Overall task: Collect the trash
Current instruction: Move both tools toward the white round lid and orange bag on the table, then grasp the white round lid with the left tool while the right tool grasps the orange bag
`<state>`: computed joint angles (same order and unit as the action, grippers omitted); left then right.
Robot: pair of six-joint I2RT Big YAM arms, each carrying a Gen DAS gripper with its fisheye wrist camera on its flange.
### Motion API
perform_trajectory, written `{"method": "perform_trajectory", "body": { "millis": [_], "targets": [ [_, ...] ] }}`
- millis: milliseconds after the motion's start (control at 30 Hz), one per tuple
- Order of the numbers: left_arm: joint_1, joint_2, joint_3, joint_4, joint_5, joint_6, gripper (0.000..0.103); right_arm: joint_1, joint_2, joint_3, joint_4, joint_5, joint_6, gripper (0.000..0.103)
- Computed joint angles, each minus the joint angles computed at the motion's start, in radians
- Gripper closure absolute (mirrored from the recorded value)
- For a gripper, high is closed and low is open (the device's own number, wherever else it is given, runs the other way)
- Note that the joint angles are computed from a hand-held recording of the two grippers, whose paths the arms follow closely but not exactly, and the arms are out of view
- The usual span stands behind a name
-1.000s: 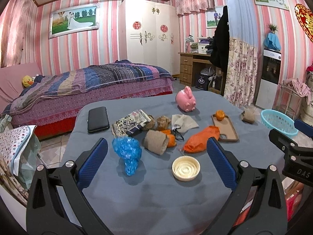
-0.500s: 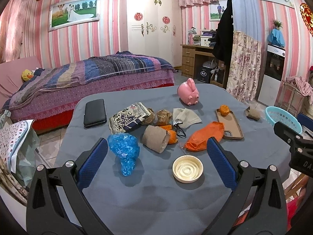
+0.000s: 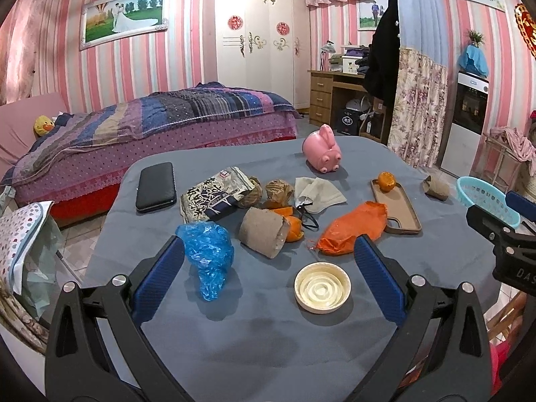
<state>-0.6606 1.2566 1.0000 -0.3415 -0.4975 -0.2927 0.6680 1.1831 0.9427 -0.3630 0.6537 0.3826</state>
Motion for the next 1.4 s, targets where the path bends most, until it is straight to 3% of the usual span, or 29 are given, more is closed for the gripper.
{"method": "perform_trajectory", "body": {
  "millis": [300, 767, 933, 1033, 1133, 1400],
  "targets": [
    [0.002, 0.025, 0.007, 0.013, 0.003, 0.018, 0.005, -0.017, 0.02, -0.008, 0.02, -0.006, -0.003, 0.004],
    [0.031, 0.109, 0.008, 0.02, 0.075, -0.005, 0.005, -0.091, 0.06, -0.034, 0.073, -0.022, -0.037, 0.004],
    [0.019, 0.149, 0.023, 0.029, 0.094, 0.0, 0.005, -0.143, 0.094, -0.002, -0.029, -0.106, 0.013, 0.004],
    [0.012, 0.174, 0.039, 0.03, 0.126, -0.011, 0.005, -0.168, 0.079, -0.031, 0.007, -0.14, 0.023, 0.004],
    [0.001, 0.206, 0.058, 0.028, 0.129, -0.022, 0.005, -0.18, 0.076, -0.043, 0.017, -0.117, 0.023, 0.004],
    [0.008, 0.285, 0.128, -0.047, 0.202, -0.064, 0.007, -0.214, 0.091, -0.044, 0.002, -0.152, 0.028, 0.004]
  ]
}}
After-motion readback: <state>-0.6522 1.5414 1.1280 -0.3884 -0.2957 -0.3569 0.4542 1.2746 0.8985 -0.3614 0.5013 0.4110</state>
